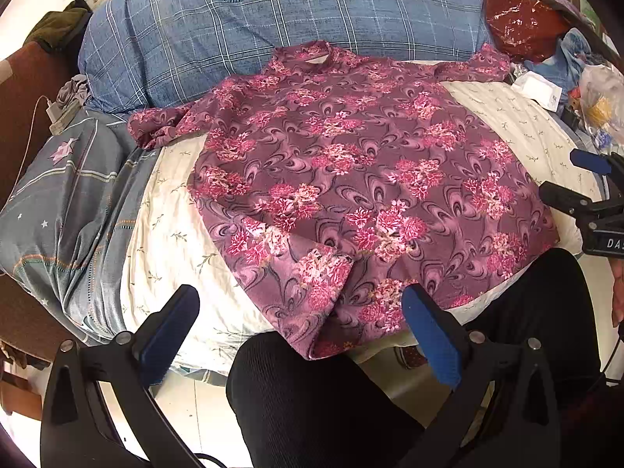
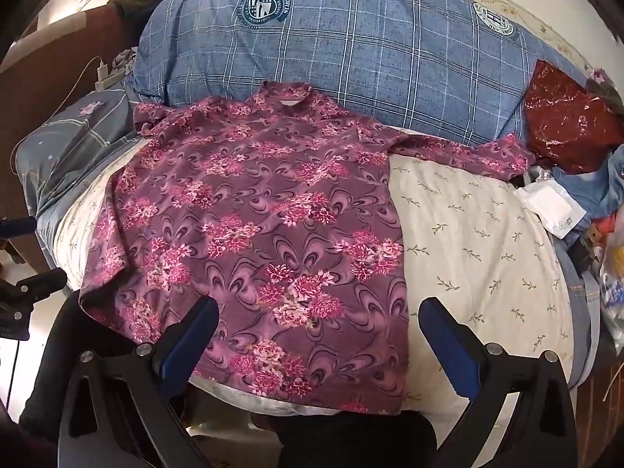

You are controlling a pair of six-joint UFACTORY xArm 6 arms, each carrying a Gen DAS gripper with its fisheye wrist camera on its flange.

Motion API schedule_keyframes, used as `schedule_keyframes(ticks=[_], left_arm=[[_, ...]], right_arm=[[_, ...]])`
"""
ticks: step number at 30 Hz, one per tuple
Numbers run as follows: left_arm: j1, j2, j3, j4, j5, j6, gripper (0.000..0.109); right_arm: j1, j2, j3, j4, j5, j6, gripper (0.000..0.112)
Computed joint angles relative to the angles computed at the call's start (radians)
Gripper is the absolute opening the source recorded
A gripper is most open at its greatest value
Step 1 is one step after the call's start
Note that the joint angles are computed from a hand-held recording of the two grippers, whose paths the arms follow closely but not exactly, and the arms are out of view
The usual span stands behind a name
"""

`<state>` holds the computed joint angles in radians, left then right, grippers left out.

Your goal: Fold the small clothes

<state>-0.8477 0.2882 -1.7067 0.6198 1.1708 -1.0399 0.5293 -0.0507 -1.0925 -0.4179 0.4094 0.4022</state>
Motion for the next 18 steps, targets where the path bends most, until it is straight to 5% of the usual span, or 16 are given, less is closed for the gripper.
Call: schedule_keyframes(ticks=[18], left_arm=[[0.018, 0.082, -0.104, -0.044, 0.014, 0.054, 0.103]], right_arm=[[-0.038, 0.034, -0.016, 0.081, 0.014, -0.023, 0.103]])
